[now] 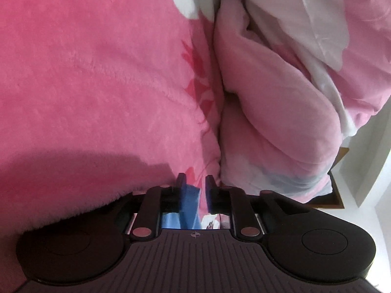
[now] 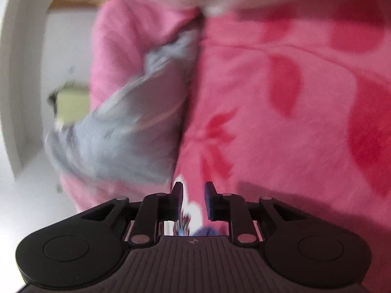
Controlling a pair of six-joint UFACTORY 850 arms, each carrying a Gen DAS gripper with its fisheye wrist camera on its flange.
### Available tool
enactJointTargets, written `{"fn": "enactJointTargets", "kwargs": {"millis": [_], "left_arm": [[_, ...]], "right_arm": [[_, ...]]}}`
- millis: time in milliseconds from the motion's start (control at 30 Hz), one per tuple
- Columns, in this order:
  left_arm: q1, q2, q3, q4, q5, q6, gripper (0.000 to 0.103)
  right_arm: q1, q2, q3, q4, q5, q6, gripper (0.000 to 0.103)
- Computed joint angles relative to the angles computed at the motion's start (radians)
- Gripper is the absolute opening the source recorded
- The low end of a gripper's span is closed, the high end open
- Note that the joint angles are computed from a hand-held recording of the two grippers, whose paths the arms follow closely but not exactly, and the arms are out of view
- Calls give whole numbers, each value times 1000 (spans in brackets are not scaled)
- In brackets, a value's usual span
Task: Fold clothes
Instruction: 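Lift the pinched edge with both grippers and fold it over the shirt, then open both grippers and release the folded shirt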
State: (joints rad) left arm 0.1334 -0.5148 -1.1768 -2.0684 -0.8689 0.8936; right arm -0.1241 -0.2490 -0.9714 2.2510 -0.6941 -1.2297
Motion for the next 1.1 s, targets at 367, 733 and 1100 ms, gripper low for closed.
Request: {"fn": "enactJointTargets", "kwargs": {"millis": [367, 733, 1100], "left_arm": [[-78, 226, 91, 231, 292, 345, 32], [-206, 261, 148, 133, 541, 798, 33], [-178, 249, 158, 80, 492, 797, 33]], "right_arm": [[344, -171, -475, -1108, 21, 468, 20], [400, -383, -733, -1507, 283, 994, 17], [393, -396, -734, -1433, 131, 936, 17]]}}
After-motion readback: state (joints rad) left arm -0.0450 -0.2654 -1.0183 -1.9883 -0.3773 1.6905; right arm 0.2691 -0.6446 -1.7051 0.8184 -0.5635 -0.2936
